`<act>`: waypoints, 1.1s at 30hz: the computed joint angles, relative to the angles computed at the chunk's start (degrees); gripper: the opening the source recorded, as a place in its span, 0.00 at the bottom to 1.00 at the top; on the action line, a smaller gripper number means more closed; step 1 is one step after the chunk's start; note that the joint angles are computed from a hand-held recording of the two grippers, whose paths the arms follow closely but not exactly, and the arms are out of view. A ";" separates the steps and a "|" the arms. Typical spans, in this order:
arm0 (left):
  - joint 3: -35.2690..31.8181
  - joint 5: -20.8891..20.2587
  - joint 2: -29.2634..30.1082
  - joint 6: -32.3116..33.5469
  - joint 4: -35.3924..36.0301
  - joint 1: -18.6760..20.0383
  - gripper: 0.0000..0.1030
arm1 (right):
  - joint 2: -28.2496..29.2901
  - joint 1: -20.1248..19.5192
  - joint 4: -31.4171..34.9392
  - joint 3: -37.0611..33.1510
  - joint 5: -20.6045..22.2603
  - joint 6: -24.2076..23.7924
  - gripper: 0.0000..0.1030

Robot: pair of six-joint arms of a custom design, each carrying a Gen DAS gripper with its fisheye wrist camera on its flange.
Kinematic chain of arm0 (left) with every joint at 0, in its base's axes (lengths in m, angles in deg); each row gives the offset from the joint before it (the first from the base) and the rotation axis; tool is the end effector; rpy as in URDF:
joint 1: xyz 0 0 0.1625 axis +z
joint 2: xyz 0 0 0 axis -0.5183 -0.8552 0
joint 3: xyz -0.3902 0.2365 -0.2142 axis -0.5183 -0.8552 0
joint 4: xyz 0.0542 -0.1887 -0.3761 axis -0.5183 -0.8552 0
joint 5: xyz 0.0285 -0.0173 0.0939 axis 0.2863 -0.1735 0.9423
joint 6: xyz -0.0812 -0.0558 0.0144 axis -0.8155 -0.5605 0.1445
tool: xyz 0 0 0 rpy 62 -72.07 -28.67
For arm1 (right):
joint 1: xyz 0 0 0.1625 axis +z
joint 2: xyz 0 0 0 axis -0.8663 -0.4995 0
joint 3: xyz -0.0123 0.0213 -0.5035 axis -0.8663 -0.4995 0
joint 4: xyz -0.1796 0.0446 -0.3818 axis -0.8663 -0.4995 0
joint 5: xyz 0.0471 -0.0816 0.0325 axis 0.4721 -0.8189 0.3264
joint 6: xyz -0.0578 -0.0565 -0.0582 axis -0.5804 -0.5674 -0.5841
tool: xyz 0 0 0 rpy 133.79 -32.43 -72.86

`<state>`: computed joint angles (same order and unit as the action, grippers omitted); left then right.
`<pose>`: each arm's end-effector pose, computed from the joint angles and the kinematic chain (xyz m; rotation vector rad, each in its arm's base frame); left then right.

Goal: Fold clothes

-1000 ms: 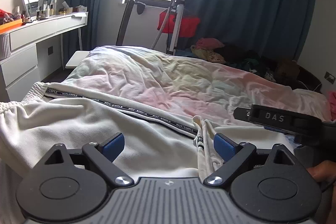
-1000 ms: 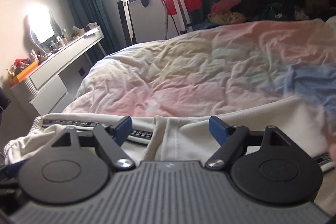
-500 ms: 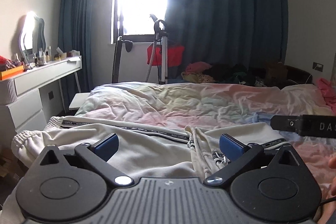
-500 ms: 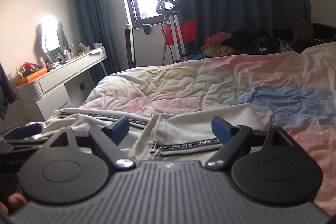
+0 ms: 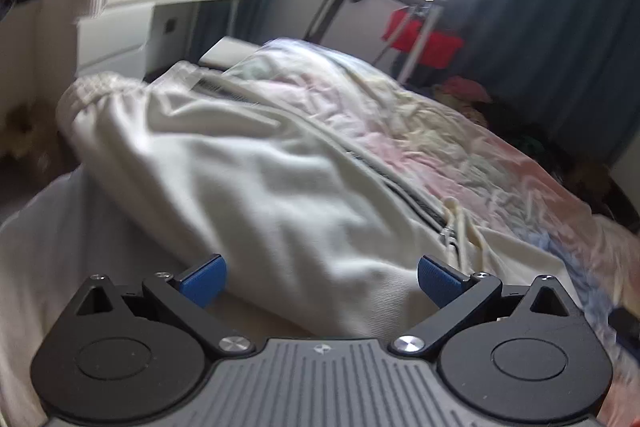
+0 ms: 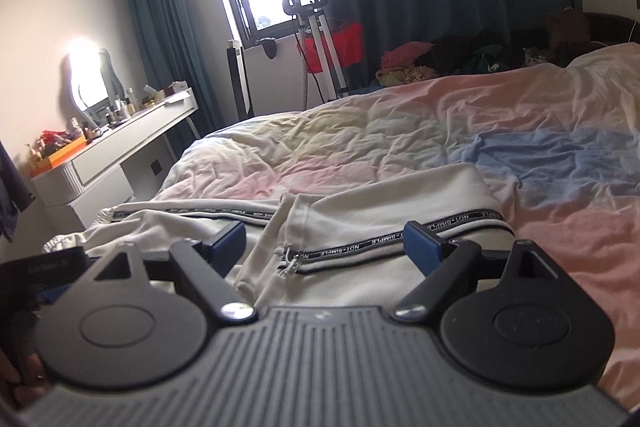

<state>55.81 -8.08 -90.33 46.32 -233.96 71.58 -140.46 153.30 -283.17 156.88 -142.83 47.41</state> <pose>-0.1783 -0.4353 0.2068 -0.0408 2.4083 -1.1862 0.1332 -0.4368 0.2196 0.3670 -2.2718 1.4547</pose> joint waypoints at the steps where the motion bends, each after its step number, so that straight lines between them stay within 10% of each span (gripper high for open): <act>1: -0.39 -2.06 -2.73 -4.03 3.57 1.86 0.99 | 0.07 -0.12 0.31 -0.06 -0.11 0.36 0.84; 7: -3.38 -7.25 -12.77 -11.08 10.95 11.92 0.94 | 0.73 -0.66 3.70 -1.35 -2.25 1.54 0.84; 17: -5.84 -17.98 -9.14 -4.86 -9.82 25.65 0.75 | 3.11 -0.42 8.44 -4.87 -5.73 1.96 0.84; 22: -5.81 -15.07 -6.48 4.51 -15.67 24.43 0.49 | 7.84 0.65 11.38 -10.23 -10.45 -3.95 0.84; 24: -5.68 -14.60 -5.06 7.22 -19.42 23.72 0.22 | 9.89 0.88 12.25 -11.87 -12.92 -6.48 0.84; 33: -6.06 -6.25 1.22 25.70 -35.04 15.70 0.10 | 9.77 0.62 11.98 -11.92 -12.45 -4.37 0.84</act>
